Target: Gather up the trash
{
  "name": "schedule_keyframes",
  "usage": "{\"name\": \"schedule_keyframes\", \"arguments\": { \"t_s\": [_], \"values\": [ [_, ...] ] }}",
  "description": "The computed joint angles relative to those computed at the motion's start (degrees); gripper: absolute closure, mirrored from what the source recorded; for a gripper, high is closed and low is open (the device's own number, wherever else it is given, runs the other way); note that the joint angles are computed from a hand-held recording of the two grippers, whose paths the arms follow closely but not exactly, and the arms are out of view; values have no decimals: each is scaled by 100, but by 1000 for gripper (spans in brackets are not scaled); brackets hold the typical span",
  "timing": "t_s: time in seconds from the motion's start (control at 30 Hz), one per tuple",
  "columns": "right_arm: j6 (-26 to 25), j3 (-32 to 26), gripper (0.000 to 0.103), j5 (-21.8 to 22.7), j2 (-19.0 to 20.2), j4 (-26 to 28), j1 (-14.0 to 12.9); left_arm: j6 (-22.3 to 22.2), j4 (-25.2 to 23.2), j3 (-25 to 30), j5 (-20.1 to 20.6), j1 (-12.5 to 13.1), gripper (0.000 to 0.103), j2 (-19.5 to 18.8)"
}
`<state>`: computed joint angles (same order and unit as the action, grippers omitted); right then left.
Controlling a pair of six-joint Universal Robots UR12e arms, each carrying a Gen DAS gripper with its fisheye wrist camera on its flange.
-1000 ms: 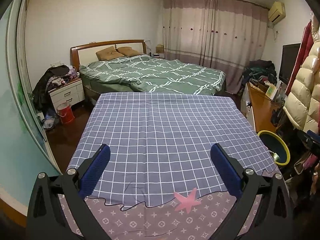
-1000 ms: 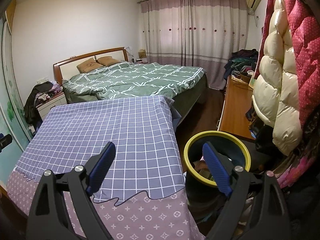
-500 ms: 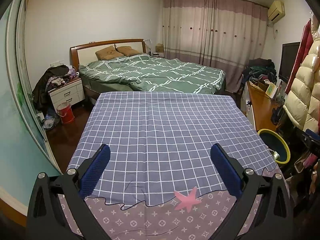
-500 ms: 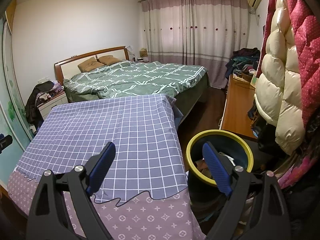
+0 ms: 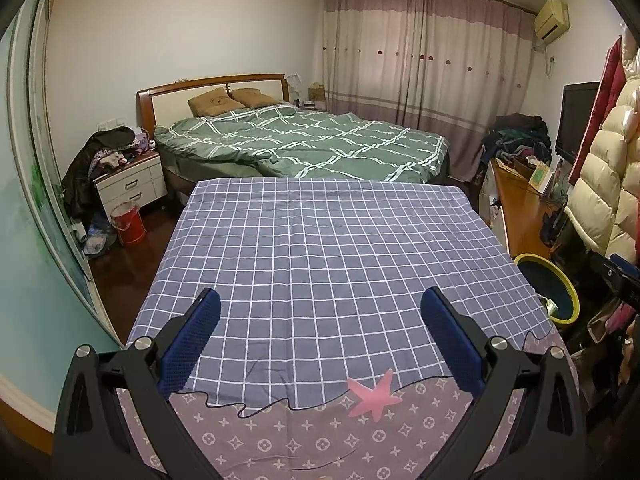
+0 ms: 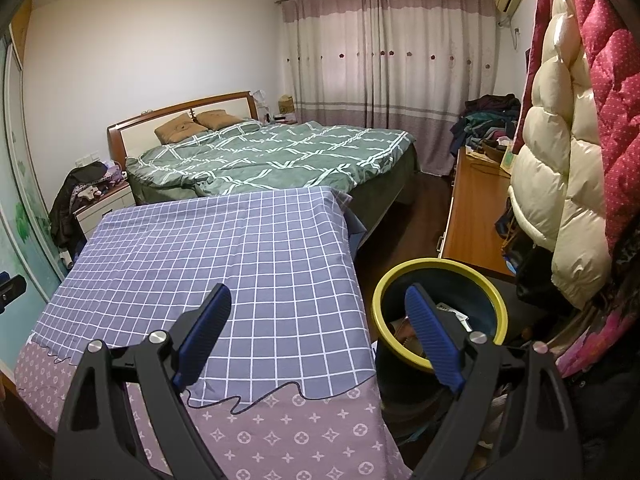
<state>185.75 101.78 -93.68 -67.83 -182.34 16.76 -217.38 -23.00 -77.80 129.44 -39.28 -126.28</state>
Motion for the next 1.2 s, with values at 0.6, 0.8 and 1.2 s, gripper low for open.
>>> {"name": "schedule_keyframes", "arguments": {
  "t_s": [0.6, 0.8, 1.2],
  "values": [
    [6, -39, 19, 26, 36, 68, -14, 0, -132, 87, -94, 20, 5, -54],
    [10, -41, 19, 24, 35, 69, -14, 0, -138, 84, -100, 24, 5, -51],
    [15, -36, 19, 24, 59, 87, -6, -10, -274, 148, -99, 30, 5, -81]
  ]
}}
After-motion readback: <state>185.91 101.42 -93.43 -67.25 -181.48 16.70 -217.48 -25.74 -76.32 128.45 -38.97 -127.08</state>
